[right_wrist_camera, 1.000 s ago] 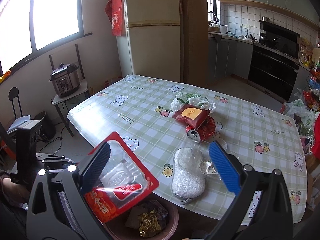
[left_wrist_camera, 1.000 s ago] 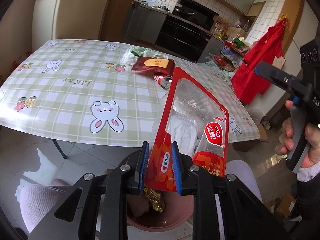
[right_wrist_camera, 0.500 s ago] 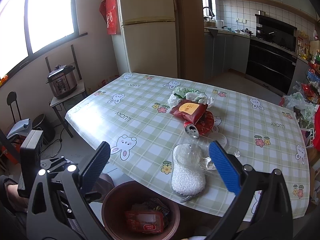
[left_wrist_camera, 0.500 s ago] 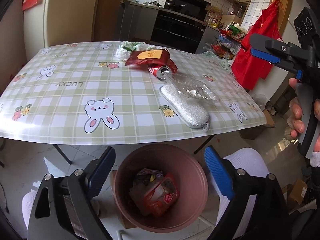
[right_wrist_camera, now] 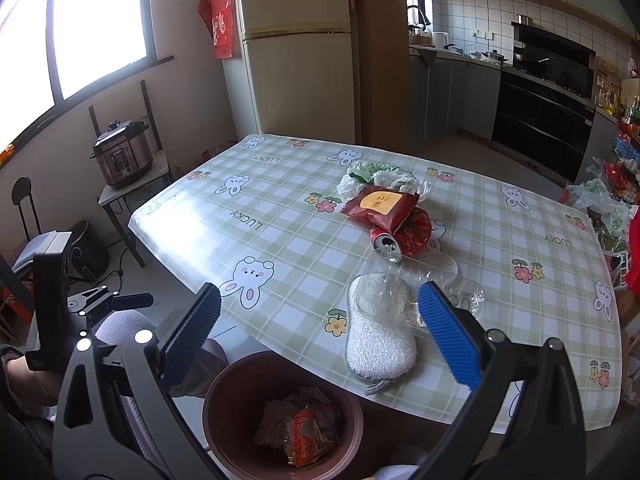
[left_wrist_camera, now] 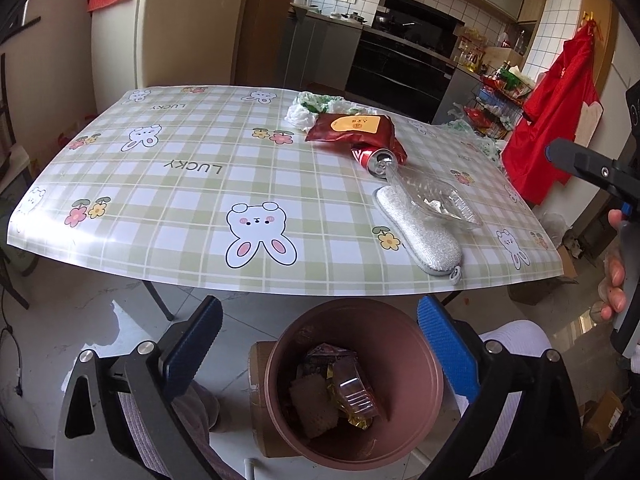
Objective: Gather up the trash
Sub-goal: 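Move the right tool over the table toward the clear plastic tray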
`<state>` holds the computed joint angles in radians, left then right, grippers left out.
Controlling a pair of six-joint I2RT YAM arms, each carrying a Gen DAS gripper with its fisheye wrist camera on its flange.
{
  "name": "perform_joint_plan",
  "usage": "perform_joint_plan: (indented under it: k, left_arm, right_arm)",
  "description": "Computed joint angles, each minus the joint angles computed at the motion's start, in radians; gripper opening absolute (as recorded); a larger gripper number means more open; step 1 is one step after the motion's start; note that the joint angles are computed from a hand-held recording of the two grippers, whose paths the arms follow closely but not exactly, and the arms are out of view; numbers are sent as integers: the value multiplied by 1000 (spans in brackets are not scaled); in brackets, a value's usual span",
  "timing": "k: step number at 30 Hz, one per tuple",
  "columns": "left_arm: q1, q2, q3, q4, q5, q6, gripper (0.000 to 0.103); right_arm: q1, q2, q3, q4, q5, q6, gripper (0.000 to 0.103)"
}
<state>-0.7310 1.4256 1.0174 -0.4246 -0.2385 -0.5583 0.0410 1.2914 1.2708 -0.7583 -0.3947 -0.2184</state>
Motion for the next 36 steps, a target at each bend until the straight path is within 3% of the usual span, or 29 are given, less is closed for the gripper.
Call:
perform_joint_plan:
  k: [25,36]
  left_arm:
    - [32,-13,-22,1,-14,-10,96]
    - [58,7,-26,8,-14,-6,96]
  right_arm:
    - [6,59,-36,33,24,2,97]
    - [10,86,-91,81,100,-50,97]
